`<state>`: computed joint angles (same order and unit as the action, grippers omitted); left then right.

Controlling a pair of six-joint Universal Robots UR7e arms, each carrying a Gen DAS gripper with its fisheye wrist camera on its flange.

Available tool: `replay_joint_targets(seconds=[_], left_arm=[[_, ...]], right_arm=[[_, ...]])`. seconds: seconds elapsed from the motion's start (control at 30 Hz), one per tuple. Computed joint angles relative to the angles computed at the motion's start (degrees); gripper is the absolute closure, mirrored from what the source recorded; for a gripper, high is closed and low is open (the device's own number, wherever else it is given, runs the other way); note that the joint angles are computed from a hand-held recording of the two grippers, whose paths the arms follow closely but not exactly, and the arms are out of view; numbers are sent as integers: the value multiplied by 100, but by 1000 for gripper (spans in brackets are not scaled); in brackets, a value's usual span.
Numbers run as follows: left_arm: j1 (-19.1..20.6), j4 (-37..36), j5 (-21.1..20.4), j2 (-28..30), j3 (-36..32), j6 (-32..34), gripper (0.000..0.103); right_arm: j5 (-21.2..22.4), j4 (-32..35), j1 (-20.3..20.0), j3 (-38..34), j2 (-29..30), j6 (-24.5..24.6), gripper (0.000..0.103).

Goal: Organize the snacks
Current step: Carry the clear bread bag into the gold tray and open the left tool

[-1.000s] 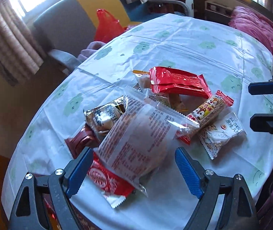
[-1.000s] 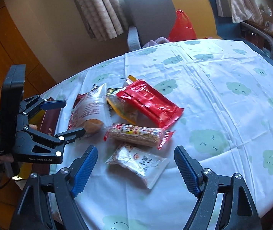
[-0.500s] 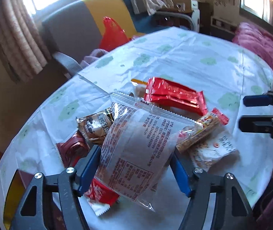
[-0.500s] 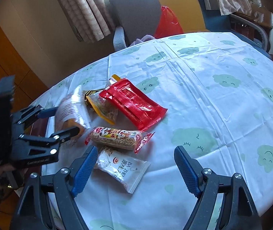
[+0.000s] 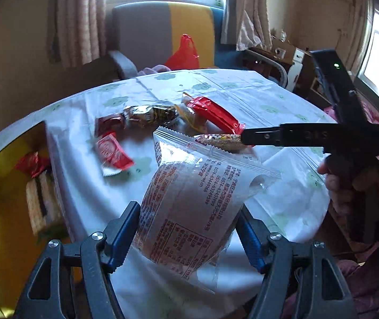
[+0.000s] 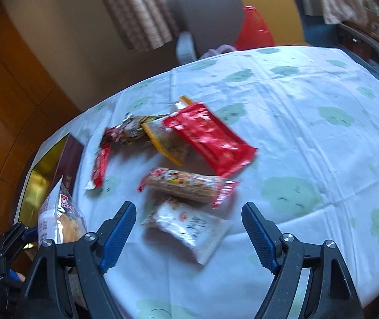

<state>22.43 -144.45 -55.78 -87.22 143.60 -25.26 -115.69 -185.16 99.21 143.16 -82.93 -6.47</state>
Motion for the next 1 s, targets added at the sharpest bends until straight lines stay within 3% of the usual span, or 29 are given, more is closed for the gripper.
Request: replay_joint_targets(seconds=[0.1, 0.3, 0.63, 0.87, 1.0], left_arm=[[-230, 333, 151, -549, 206, -432, 31], [-347, 613, 217, -1211, 361, -740, 31], [-583, 741, 337, -1779, 413, -897, 31], [-666, 1373, 794, -2288, 338, -1326, 31], [-686, 1855, 1039, -2509, 313, -1630, 31]], right_arm=[[292, 386, 124, -249, 260, -209, 25], [391, 769, 494, -860, 1079, -568, 40], [418, 1307, 566, -1712, 1875, -438, 52], [366, 1464, 708, -2348, 2555, -546, 52], [171, 1405, 838, -2682, 3003, -578, 37]])
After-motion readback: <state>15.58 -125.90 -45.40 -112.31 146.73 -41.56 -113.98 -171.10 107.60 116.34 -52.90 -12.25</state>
